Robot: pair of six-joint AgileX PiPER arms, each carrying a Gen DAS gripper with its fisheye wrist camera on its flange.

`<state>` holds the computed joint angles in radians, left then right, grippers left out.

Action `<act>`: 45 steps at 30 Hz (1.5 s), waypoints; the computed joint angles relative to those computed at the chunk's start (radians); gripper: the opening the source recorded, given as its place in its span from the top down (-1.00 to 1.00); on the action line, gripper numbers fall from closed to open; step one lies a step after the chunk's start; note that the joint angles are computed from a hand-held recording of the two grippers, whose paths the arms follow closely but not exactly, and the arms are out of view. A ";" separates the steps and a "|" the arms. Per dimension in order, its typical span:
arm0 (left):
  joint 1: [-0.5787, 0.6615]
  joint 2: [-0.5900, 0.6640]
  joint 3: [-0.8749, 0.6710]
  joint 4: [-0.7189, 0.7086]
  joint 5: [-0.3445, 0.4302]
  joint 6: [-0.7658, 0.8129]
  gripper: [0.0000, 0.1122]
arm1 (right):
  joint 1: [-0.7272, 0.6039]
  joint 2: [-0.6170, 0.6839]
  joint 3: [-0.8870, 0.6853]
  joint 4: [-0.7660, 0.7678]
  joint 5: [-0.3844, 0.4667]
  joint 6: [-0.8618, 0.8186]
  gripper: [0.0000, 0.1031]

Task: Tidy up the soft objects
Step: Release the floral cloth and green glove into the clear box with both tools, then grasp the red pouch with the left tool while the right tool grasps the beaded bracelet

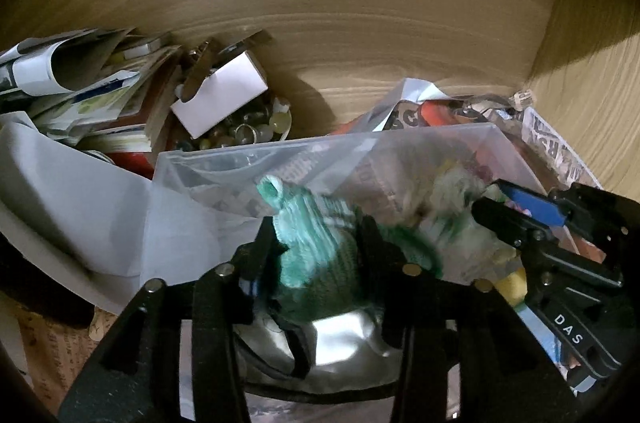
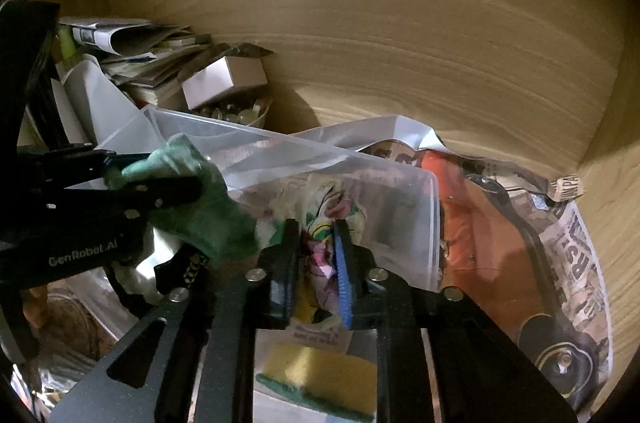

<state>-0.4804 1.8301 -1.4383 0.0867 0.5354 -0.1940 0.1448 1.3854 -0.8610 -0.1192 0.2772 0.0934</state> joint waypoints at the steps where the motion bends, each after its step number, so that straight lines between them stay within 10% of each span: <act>1: 0.002 -0.001 0.002 0.001 -0.002 0.000 0.22 | 0.001 0.002 -0.001 -0.004 -0.001 0.006 0.52; 20: -0.036 -0.453 0.383 0.231 -0.176 -0.163 -0.56 | 0.115 -0.387 0.158 -0.317 0.001 0.334 -0.26; 45: -0.191 -0.711 0.817 0.287 -0.171 -0.387 -0.42 | 0.348 -0.668 0.456 -0.357 0.149 0.566 -0.35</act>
